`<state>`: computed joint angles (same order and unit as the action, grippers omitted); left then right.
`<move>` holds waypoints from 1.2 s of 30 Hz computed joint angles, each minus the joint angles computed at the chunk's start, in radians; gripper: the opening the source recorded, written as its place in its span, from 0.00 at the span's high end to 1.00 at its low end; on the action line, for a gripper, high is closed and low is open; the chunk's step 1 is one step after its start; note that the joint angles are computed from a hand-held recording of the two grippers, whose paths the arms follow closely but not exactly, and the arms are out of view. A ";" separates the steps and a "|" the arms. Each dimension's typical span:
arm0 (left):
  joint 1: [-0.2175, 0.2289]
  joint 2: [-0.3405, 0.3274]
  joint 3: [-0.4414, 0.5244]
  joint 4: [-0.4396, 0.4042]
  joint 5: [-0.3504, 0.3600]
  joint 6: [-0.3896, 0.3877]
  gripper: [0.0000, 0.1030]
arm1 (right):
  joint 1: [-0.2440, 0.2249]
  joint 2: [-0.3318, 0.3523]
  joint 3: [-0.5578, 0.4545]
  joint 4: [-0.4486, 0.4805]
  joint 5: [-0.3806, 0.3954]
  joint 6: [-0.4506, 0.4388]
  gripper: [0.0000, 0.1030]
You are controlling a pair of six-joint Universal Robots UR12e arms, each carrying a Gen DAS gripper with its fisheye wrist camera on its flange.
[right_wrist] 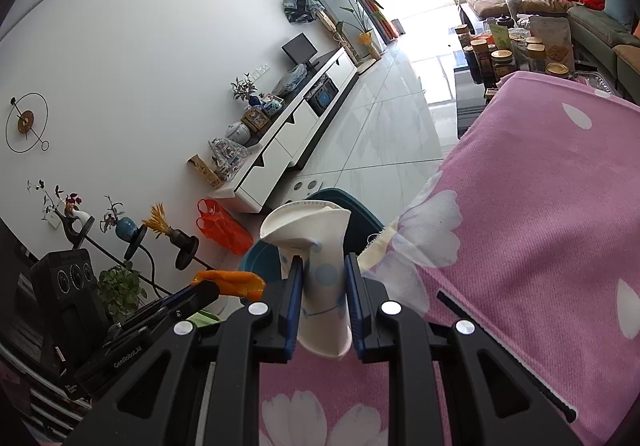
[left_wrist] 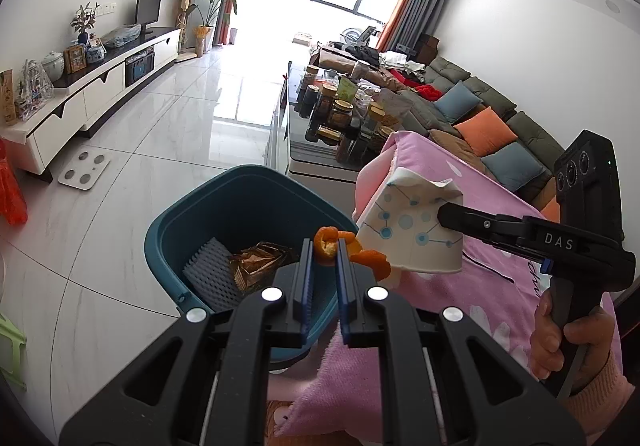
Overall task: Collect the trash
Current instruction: 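Lower the peel and cup over the teal bin and open both grippers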
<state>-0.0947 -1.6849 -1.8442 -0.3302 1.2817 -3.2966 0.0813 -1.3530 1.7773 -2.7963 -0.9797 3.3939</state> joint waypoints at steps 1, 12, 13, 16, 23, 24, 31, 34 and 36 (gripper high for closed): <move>0.000 0.000 0.001 0.000 0.001 -0.002 0.89 | 0.001 0.001 -0.002 0.003 -0.002 -0.003 0.81; 0.002 -0.007 0.006 -0.007 0.010 -0.014 0.89 | 0.010 0.011 -0.022 0.029 -0.005 -0.008 0.81; 0.002 -0.007 0.006 -0.007 0.010 -0.013 0.89 | 0.011 0.012 -0.024 0.032 -0.006 -0.010 0.81; 0.002 -0.009 0.007 -0.007 0.012 -0.014 0.89 | 0.012 0.016 -0.030 0.038 -0.007 -0.015 0.81; 0.001 -0.014 0.011 -0.010 0.024 -0.023 0.89 | 0.020 0.027 -0.047 0.052 -0.012 -0.020 0.81; 0.001 -0.014 0.011 -0.010 0.026 -0.025 0.89 | 0.021 0.028 -0.049 0.054 -0.013 -0.022 0.81; 0.000 -0.021 0.016 -0.013 0.042 -0.031 0.89 | 0.030 0.037 -0.063 0.067 -0.020 -0.025 0.81; 0.000 -0.024 0.019 -0.017 0.048 -0.035 0.89 | 0.035 0.040 -0.068 0.074 -0.025 -0.030 0.81; -0.001 -0.025 0.019 -0.017 0.052 -0.037 0.89 | 0.035 0.043 -0.073 0.084 -0.025 -0.042 0.81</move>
<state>-0.0954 -1.7099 -1.8248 -0.3476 1.3337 -3.3340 0.1167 -1.3101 1.7045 -2.7125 -1.0051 3.3521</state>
